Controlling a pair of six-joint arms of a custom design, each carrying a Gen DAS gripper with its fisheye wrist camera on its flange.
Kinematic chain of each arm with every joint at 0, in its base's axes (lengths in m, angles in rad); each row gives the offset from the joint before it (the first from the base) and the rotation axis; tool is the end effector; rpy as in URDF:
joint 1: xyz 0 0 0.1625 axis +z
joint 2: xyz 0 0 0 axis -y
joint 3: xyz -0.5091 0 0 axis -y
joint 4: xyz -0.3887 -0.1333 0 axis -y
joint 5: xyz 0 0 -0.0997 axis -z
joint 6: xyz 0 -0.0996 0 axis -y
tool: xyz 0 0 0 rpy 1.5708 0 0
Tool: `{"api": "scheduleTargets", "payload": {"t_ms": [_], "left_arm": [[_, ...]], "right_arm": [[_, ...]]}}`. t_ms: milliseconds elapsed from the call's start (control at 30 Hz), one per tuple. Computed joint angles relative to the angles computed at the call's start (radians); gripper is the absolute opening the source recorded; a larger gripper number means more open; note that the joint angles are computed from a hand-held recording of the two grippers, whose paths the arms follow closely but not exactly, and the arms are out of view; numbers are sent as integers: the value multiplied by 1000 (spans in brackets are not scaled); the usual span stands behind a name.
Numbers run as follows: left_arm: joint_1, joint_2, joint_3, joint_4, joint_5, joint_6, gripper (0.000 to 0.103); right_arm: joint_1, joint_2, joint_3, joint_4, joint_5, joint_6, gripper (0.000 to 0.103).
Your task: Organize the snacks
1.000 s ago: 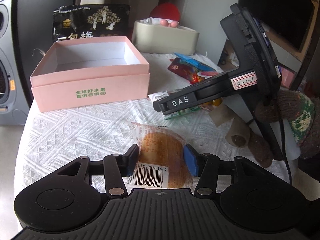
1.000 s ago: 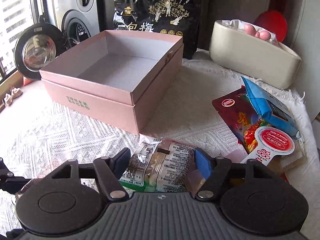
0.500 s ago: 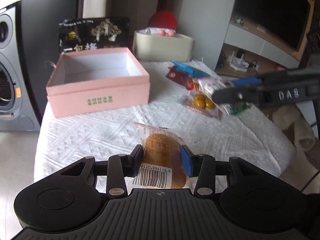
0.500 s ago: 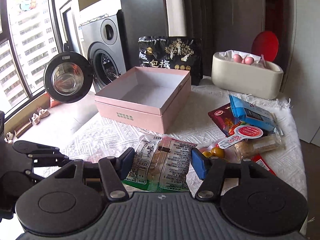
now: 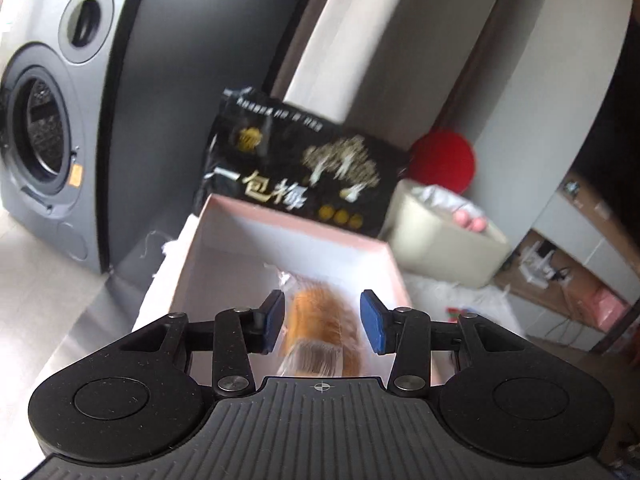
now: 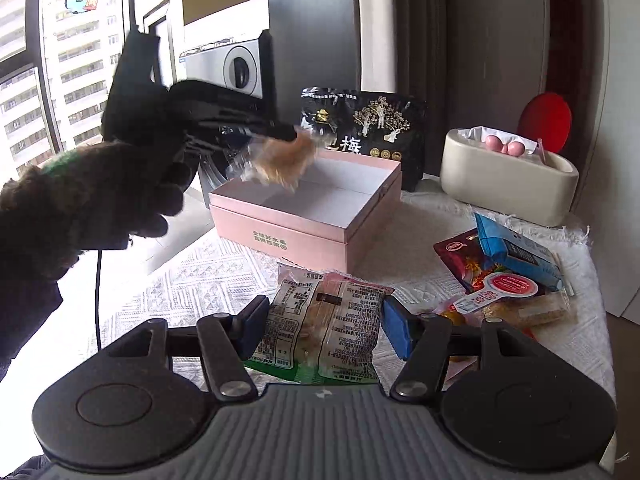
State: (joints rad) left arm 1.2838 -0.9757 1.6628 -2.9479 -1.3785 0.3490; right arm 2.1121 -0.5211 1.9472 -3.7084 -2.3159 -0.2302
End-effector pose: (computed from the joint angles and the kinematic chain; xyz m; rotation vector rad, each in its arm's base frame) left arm -0.0591 -0.7385 0.3256 0.7743 2.6591 -0.9859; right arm 0.3763 -0.4982 0.0410 0.5639 -2.2889 0.9976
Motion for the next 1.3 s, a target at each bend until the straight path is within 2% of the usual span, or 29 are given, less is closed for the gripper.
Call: {"api": "scheduleTargets", "payload": {"t_ms": [67,133,300,400,467,533,600,700,833,933,1000,1067,1200,1300], "left_arm": [[7,6,16,-29,6,41,46],[24,-14,47,-84,-48,35,46],[56,-91,149,-187,-110,23,46],[78,-104,169,-230,-120,16,46],[87,-100,154,-229,-104,-14,46],[96,-106,145,-201,-99,-52,46],[100,-120,156,-194,-109,-46,46],[99,-142,191,-173,-119,-35,46],[85,-147,228,-115,-134,-31,46],[75,-145,249,-67,-176,-19,46],[65,-141,261,-35,-196,-7,46],[51,-136,275,-7,-207,7,46],[21,-131,306,27,-199,22,46],[-1,-137,324,50,-170,30,46]], "right_arm": [[-9,0,-15,6,-19,-7,61],[-22,-3,-43,23,-25,-13,61],[-64,12,-187,93,44,-40,61],[-89,56,-358,186,124,-31,61],[-99,108,-490,212,167,-67,64],[-98,156,-628,308,145,-73,74],[-100,166,-671,348,139,-73,74],[-108,136,-604,302,127,-103,78],[-127,61,-424,193,26,-122,79],[-149,-3,-280,143,-49,-73,80],[-170,-46,-181,124,-82,5,82],[-195,-82,-100,127,-81,89,82],[-238,-101,-8,59,-68,193,82],[-263,-88,1,-75,-52,198,82]]}}
